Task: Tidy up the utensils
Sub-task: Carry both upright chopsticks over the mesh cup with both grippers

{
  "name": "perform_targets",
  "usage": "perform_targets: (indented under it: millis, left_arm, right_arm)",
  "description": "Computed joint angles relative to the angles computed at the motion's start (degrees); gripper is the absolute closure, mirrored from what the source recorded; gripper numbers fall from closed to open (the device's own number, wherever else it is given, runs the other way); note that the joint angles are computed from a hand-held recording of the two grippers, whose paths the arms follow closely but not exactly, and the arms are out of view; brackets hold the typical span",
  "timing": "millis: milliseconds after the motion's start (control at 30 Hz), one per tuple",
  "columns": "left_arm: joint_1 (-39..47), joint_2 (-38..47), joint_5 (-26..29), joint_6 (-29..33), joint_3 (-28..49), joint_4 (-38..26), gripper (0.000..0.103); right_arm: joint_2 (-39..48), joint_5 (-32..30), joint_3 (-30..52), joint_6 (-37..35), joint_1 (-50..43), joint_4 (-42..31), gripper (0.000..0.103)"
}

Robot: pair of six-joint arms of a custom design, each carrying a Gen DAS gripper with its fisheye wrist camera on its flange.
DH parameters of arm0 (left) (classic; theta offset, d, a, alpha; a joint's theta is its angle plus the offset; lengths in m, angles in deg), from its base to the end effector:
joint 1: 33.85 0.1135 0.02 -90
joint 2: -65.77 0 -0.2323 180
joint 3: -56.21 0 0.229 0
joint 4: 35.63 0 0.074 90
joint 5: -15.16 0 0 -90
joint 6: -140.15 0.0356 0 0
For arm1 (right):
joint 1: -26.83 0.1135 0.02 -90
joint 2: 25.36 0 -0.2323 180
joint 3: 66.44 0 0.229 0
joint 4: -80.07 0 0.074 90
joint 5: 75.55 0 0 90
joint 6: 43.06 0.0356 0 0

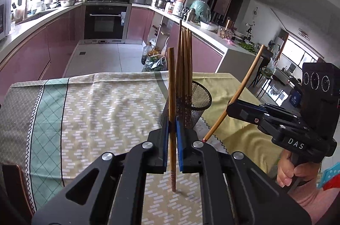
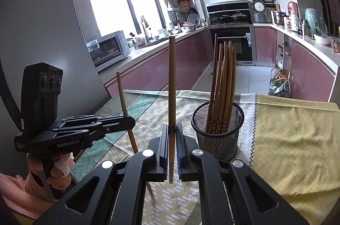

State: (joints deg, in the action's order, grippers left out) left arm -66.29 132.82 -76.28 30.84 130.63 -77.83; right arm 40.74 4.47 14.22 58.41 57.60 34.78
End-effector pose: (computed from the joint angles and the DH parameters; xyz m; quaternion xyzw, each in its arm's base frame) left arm 0.2085 -0.1315 0.2942 0.0955 0.8811 -0.1920 0.4215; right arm 0.2042 0.1287 0.3277 -0.1876 0.8464 0.2480 0.4323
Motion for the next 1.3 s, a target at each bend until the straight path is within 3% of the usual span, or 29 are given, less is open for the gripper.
perform_targets:
  millis: [500,1300]
  left_arm:
    - [-1.33,-1.3,-0.07,1.55,3.82,-0.4,0.096]
    - [-3.01,4.76,-1.5,4.15,14.92,-1.86,0.096]
  right_arm:
    - [-0.17,1.33,2.36,-1.41,-0.68,-0.82,0.097]
    - [2.5,1.39,8.45,-3.88,-2.61,-0.63,0.097]
